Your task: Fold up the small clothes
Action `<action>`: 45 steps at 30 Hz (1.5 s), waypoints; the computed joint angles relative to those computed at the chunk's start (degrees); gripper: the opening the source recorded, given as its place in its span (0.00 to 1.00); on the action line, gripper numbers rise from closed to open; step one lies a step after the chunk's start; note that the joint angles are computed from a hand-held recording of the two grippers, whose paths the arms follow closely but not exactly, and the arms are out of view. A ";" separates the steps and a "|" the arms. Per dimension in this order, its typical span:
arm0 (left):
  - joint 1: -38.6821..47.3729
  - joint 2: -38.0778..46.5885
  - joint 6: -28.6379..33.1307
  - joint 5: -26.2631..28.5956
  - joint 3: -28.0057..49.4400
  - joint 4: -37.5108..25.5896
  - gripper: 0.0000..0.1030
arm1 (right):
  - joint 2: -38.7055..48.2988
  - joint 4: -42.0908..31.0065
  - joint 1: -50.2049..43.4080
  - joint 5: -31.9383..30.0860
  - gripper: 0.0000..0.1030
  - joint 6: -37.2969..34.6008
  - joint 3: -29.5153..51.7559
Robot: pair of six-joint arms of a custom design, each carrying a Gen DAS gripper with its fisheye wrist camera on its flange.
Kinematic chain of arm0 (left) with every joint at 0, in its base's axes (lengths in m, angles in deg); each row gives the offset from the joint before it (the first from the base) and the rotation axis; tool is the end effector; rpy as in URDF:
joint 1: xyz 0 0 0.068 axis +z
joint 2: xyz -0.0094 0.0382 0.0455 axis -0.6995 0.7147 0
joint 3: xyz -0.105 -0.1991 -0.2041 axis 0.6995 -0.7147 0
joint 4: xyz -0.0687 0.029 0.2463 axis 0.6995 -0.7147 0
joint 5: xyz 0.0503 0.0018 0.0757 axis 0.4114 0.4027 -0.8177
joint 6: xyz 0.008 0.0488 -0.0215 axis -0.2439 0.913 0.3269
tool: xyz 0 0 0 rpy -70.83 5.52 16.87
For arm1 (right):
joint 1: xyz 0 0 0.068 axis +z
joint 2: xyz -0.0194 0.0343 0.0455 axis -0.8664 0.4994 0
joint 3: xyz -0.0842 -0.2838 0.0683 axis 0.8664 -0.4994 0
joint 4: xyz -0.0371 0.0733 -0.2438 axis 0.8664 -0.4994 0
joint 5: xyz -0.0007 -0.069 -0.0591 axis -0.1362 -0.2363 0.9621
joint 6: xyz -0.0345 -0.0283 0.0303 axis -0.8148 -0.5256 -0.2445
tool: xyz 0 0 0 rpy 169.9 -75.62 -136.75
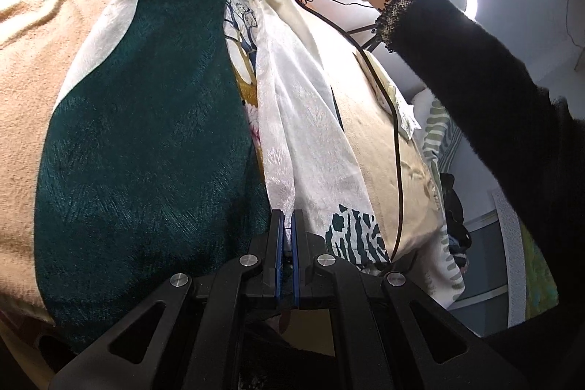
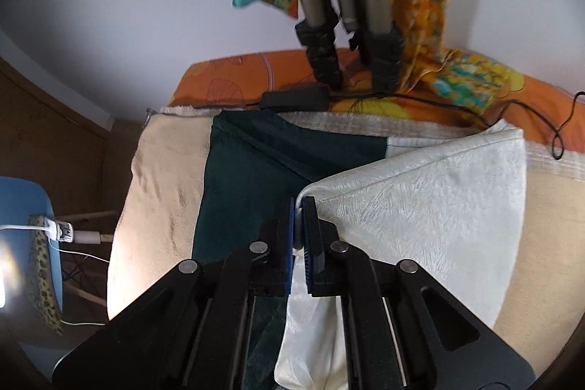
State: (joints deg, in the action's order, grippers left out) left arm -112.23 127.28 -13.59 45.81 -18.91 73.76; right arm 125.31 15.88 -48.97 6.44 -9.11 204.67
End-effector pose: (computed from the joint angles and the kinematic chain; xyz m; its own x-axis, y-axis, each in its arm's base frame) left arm 0.0941 -0.2156 0.1529 -0.8853 -0.2441 -0.3958 0.1169 0.7070 -0.6975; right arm 0.5165 0.1134 0.2079 -0.8892 -0.2495 -0.3834 -0.3718 0.8825 0.2880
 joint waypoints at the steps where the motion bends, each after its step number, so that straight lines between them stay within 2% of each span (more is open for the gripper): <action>1: -0.11 -0.33 -0.10 -0.28 -0.15 -0.22 0.01 | 0.47 -1.13 0.05 -0.37 0.11 -0.15 0.97; 3: -0.64 -0.78 -0.43 -1.05 -0.66 -0.18 0.01 | -2.72 0.92 -0.38 -1.86 0.14 -0.74 -2.74; 6: -1.28 -1.75 -0.92 -1.86 -1.40 -0.26 0.01 | -9.93 3.79 -2.28 -3.94 0.34 -2.43 -9.95; 9: -1.92 -2.69 -1.24 -2.94 -1.57 -0.86 0.01 | -19.88 6.13 -5.59 -5.53 0.36 -5.12 -19.58; 10: -2.08 -2.85 -1.26 -3.07 -1.44 -0.87 0.01 | -25.01 7.48 -7.32 -5.48 0.36 -6.14 -25.07; 13: -3.21 -3.57 -1.08 -4.27 -0.63 -2.29 0.01 | -35.85 7.11 -12.40 -8.49 0.36 -10.64 -36.74; 18: -8.37 -4.64 -1.71 -9.11 2.18 -6.31 0.01 | -55.27 2.50 -26.05 -11.06 0.36 -28.33 -60.37; 22: -11.48 -4.21 -2.73 -12.47 3.29 -9.99 0.01 | -62.93 0.05 -40.14 -9.81 0.36 -43.37 -75.53; 26: -12.19 -5.93 -6.11 -14.18 1.06 -10.34 0.01 | -62.16 -0.01 -53.20 -9.06 0.36 -54.66 -83.90; 28: -13.34 -9.09 -7.01 -15.99 0.72 -12.98 0.01 | -58.54 -0.23 -57.47 -10.12 0.43 -56.83 -85.42; 32: -14.03 -14.17 -8.01 -18.75 1.15 -19.51 0.17 | -57.28 1.94 -62.14 -9.68 0.43 -59.91 -89.41; 35: -10.00 -14.10 -7.38 -14.47 0.89 -18.40 0.21 | -56.18 0.71 -65.23 -9.25 0.43 -64.18 -90.87; 39: -2.91 -7.06 -3.53 -4.83 4.25 -15.91 0.21 | -54.66 0.02 -67.51 -9.90 0.44 -66.01 -91.09; 43: -1.15 -1.06 0.40 -1.66 7.74 -14.53 0.21 | -53.79 -0.04 -67.65 -10.52 0.47 -66.15 -91.24; 45: -1.17 0.35 1.47 -1.76 8.39 -13.79 0.13 | -54.28 0.06 -67.48 -10.62 0.47 -66.55 -91.52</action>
